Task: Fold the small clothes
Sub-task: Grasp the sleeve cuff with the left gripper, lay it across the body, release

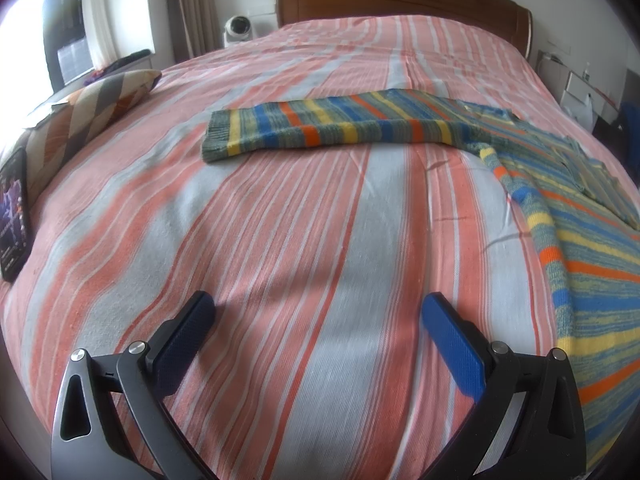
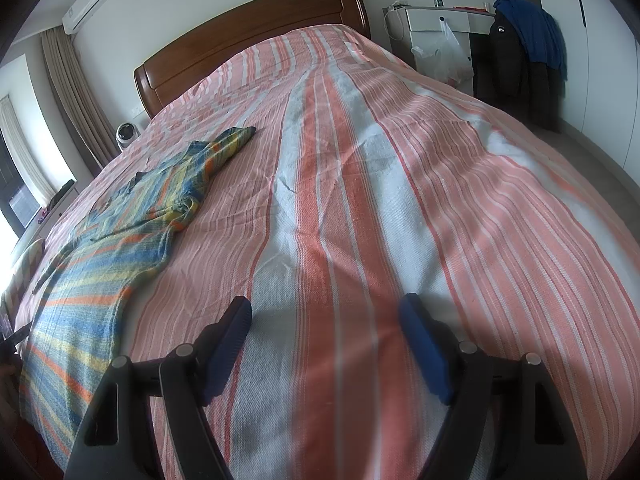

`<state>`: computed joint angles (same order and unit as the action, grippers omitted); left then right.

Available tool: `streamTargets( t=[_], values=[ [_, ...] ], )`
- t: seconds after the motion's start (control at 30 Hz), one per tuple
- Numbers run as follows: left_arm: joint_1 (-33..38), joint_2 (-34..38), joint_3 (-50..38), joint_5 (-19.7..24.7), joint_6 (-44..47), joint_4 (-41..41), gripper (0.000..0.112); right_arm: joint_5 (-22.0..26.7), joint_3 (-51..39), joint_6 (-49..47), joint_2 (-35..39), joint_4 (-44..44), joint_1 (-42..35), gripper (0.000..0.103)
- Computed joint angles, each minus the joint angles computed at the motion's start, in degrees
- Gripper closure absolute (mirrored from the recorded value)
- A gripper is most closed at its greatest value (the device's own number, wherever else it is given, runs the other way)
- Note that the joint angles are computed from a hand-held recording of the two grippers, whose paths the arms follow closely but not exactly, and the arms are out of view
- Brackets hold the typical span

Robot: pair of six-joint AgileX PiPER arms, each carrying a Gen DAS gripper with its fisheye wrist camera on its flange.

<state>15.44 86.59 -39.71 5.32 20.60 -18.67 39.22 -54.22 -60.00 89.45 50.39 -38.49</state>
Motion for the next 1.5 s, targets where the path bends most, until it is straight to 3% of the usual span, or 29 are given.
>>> streamTargets(
  t=[0.1, 0.17, 0.3, 0.37, 0.47, 0.57, 0.63, 0.7, 0.73, 0.8, 0.87, 0.93, 1.0, 1.07, 1.2, 1.33, 1.5],
  values=[
    [-0.1, -0.4, -0.5, 1.5, -6.6, 6.5, 0.01, 0.0, 0.1, 0.3, -0.2, -0.2, 0.1, 0.027],
    [0.4, -1.5, -1.9, 5.9, -7.3, 7.6, 0.01, -0.1, 0.1, 0.3, -0.2, -0.2, 0.2, 0.027],
    [7.0, -4.1, -7.2, 19.8, 11.8, -11.8, 0.01, -0.1, 0.1, 0.3, -0.2, -0.2, 0.2, 0.027],
    [11.9, -2.7, -12.4, 26.6, 15.9, -17.1, 0.01, -0.2, 0.1, 0.3, -0.2, -0.2, 0.2, 0.027],
    [17.4, 5.1, -26.3, 38.1, 11.5, -17.7, 0.01, -0.2, 0.2, 0.1, -0.2, -0.1, 0.3, 0.025],
    [18.6, 16.5, -42.4, 44.0, 5.4, -14.3, 0.011, -0.2, 0.3, -0.3, -0.3, 0.2, 0.4, 0.025],
    [17.6, 23.8, -53.0, 48.0, -3.0, -7.2, 0.017, -0.3, 0.3, -0.4, -0.3, 0.3, 0.4, 0.025],
    [16.5, 28.9, -59.6, 50.8, -8.0, -2.8, 0.036, -0.4, 0.4, -0.2, -0.4, 0.3, 0.6, 0.025],
    [15.8, 31.1, -62.2, 52.1, -9.4, -1.5, 0.039, -0.4, 0.4, -0.3, -0.3, 0.2, 0.6, 0.025],
    [14.1, 34.1, -65.3, 53.2, -10.9, 0.1, 0.044, -0.5, 0.4, 0.0, -0.3, 0.0, 0.7, 0.025],
    [12.2, 34.2, -64.2, 50.9, -12.0, 2.3, 0.045, -0.7, 0.3, 0.0, -0.2, -0.1, 0.8, 0.024],
    [9.4, 33.7, -62.6, 47.6, -14.9, 8.0, 0.056, -0.8, 0.3, 0.1, -0.2, -0.2, 1.0, 0.024],
    [8.9, 34.2, -63.6, 47.3, -15.3, 9.6, 0.108, -0.8, 0.3, 0.0, -0.2, -0.1, 0.9, 0.024],
    [9.1, 34.9, -66.2, 49.9, -14.9, 7.7, 0.109, -0.8, 0.3, -0.1, -0.2, 0.1, 0.9, 0.024],
    [6.2, 28.6, -65.9, 47.9, -13.8, 8.1, 0.109, -0.7, 0.5, -1.1, -0.1, 1.3, 0.8, 0.024],
    [-2.9, 23.4, -71.2, 50.0, -12.6, 8.0, 0.109, -0.5, 0.9, -2.8, 0.1, 3.1, 0.3, 0.024],
    [-17.3, 23.9, -79.2, 53.4, -13.1, 8.8, 0.109, -0.5, 0.9, -3.2, 0.3, 3.5, 0.3, 0.024]
  ],
)
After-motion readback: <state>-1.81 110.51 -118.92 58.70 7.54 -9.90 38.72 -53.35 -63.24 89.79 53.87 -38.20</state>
